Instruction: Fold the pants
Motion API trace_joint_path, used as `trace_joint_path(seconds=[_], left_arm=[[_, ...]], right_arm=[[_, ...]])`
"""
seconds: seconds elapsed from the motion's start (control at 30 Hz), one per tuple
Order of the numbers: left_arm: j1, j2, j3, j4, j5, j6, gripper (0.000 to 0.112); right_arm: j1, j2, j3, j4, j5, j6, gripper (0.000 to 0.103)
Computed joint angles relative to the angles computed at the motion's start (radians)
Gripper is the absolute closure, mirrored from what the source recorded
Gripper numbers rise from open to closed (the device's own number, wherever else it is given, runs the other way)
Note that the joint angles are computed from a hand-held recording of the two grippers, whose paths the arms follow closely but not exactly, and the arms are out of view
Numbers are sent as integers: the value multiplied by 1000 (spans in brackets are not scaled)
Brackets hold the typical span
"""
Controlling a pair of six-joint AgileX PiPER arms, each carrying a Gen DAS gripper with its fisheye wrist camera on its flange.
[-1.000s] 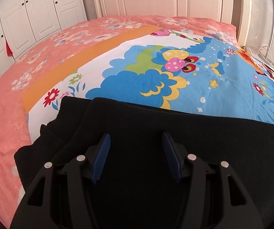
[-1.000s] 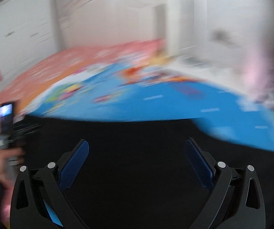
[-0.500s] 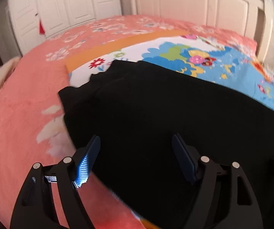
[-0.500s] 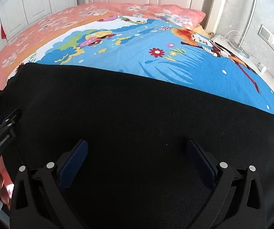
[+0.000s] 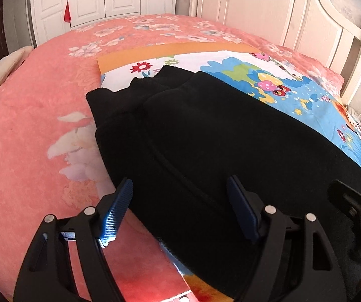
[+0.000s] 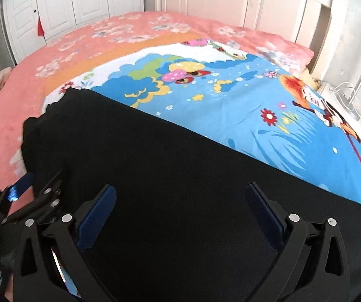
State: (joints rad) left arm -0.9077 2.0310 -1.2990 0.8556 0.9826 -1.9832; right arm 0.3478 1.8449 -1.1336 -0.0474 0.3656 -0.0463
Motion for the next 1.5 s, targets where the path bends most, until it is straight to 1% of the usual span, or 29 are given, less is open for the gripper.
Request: trace_joint_path(seconds=[0.03,0.07,0.1,0.13,0.17,0.23,0.27,0.3,0.4,0.57,0.63,0.77,0.83,0.93,1.0,1.1,1.2,1.4,1.43,1.47,1.5], left_arm=[[-1,-2,5,3,-4,-5,35],[0,-1,5,4,-6,-5,35],[1,-2,7,5,-10,-7,35],[3,-6,16,8,-21,-17,35],[4,-10,23,9,-30,-25,35],[8,-17,35,12,-48,-35,35],[12,-23,43,11,-62,-40,35],[20,-36,60,8,-89,-48,35],[42,-69,110,10,-164,-69,35],[58,-97,151,18,-230,-54,35],[74,-118,183,25,-279,-35,35],[106,-144,202,-24,-340,92,33],[136,-168,229,-57,-404,176,31],[152,-178,246,-57,-439,286,26],[166,-185,257,-75,-469,334,26],[173,-185,251,-98,-471,416,25],[186,-189,261,-108,-497,451,24],[188,-184,262,-90,-499,439,21],[187,-188,273,-65,-507,403,20],[171,-187,273,-24,-475,326,21],[159,-192,274,10,-403,226,29]], right_arm=[[2,26,-28,-99,31,86,5],[2,44,-44,-158,40,150,5],[-5,57,-52,-177,41,182,5],[-13,64,-62,-162,49,174,5],[-13,66,-65,-179,54,188,5],[1,63,-49,-257,33,250,5],[2,61,-39,-272,18,260,5],[-6,60,-28,-249,-1,240,5],[-30,62,-25,-136,-15,140,5],[-26,55,-21,-141,-15,148,4],[-27,55,-20,-137,-18,143,4],[-35,54,-15,-104,-26,111,4],[-37,55,-16,-87,-25,95,4],[-42,57,-21,-58,-20,67,4],[-41,57,-20,-59,-21,69,4],[-43,57,-19,-57,-23,66,4],[-42,56,-18,-52,-26,63,4],[-43,54,-12,-55,-33,65,4],[-43,54,-10,-56,-36,66,4],[-44,52,-6,-53,-42,62,4],[-44,51,-2,-56,-48,66,4]])
